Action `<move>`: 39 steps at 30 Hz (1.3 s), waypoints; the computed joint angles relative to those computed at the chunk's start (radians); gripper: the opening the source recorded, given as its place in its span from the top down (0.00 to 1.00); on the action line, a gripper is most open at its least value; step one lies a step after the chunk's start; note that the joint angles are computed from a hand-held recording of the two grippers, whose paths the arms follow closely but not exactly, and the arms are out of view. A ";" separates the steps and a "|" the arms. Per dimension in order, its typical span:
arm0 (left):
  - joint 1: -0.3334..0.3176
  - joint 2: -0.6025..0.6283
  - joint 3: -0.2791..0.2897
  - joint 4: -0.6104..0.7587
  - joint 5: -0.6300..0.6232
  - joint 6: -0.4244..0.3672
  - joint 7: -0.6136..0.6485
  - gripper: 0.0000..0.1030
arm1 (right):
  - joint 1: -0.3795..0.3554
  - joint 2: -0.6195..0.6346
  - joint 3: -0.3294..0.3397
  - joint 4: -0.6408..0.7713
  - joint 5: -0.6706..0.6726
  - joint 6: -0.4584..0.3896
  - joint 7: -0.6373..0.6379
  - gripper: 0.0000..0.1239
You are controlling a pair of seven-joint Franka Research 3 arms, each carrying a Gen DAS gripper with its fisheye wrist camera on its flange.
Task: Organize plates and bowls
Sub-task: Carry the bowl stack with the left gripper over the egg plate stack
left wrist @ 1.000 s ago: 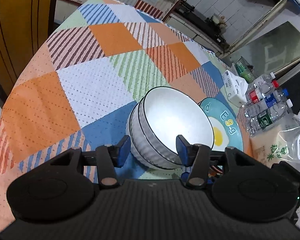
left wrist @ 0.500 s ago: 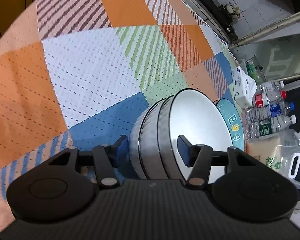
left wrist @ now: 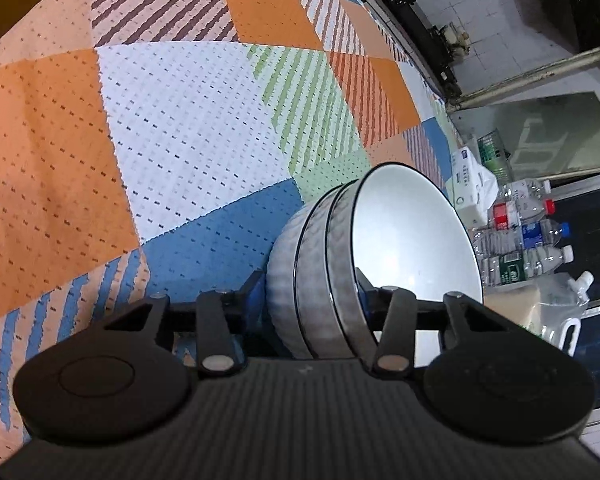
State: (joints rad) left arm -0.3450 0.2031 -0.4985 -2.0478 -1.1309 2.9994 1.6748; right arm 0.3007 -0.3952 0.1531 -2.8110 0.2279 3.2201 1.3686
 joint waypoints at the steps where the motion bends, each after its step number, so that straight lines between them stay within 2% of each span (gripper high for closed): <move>1: 0.009 0.001 -0.011 0.001 -0.035 0.004 0.030 0.58 | -0.007 0.012 0.010 0.000 -0.001 0.026 0.003 0.20; 5: 0.003 0.001 -0.006 0.004 -0.090 0.005 0.065 0.58 | -0.028 0.040 0.030 0.012 0.001 0.060 0.006 0.20; 7: -0.011 -0.003 0.007 -0.001 -0.054 0.011 0.045 0.58 | 0.009 0.042 -0.007 0.005 -0.003 0.073 -0.008 0.20; 11: -0.028 -0.020 0.026 -0.021 0.034 0.009 -0.032 0.58 | 0.187 0.033 -0.207 -0.012 -0.032 0.089 -0.065 0.20; 15: -0.078 -0.045 0.077 -0.057 0.309 0.018 -0.262 0.58 | 0.342 0.023 -0.375 -0.018 -0.039 0.100 -0.084 0.21; 17: -0.084 -0.060 0.087 -0.070 0.409 0.006 -0.350 0.58 | 0.399 0.009 -0.439 -0.021 -0.043 0.094 -0.092 0.21; 20: -0.059 -0.087 0.063 -0.083 0.424 -0.017 -0.379 0.58 | 0.451 -0.017 -0.492 -0.032 -0.041 0.095 -0.111 0.21; 24: -0.068 -0.133 0.069 -0.095 0.455 -0.055 -0.404 0.58 | 0.410 -0.073 -0.433 -0.067 -0.020 0.104 -0.113 0.21; 26: -0.080 -0.153 0.086 -0.086 0.488 -0.102 -0.420 0.58 | 0.380 -0.115 -0.399 -0.083 -0.012 0.086 -0.113 0.21; 30: -0.113 -0.182 0.108 -0.080 0.527 -0.130 -0.461 0.58 | 0.320 -0.184 -0.339 -0.103 0.017 0.050 -0.120 0.21; 34: -0.141 -0.196 0.122 -0.054 0.635 -0.164 -0.549 0.58 | 0.278 -0.247 -0.311 -0.113 0.044 0.003 -0.138 0.21; 39: -0.162 -0.186 0.125 0.008 0.725 -0.220 -0.617 0.58 | 0.237 -0.331 -0.285 -0.150 0.076 -0.015 -0.163 0.21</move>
State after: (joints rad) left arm -0.5068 0.0172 -0.3739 -2.0399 -0.4061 2.7792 1.0579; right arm 0.5380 -0.7267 -0.1320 -2.9613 0.3037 3.2048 1.2054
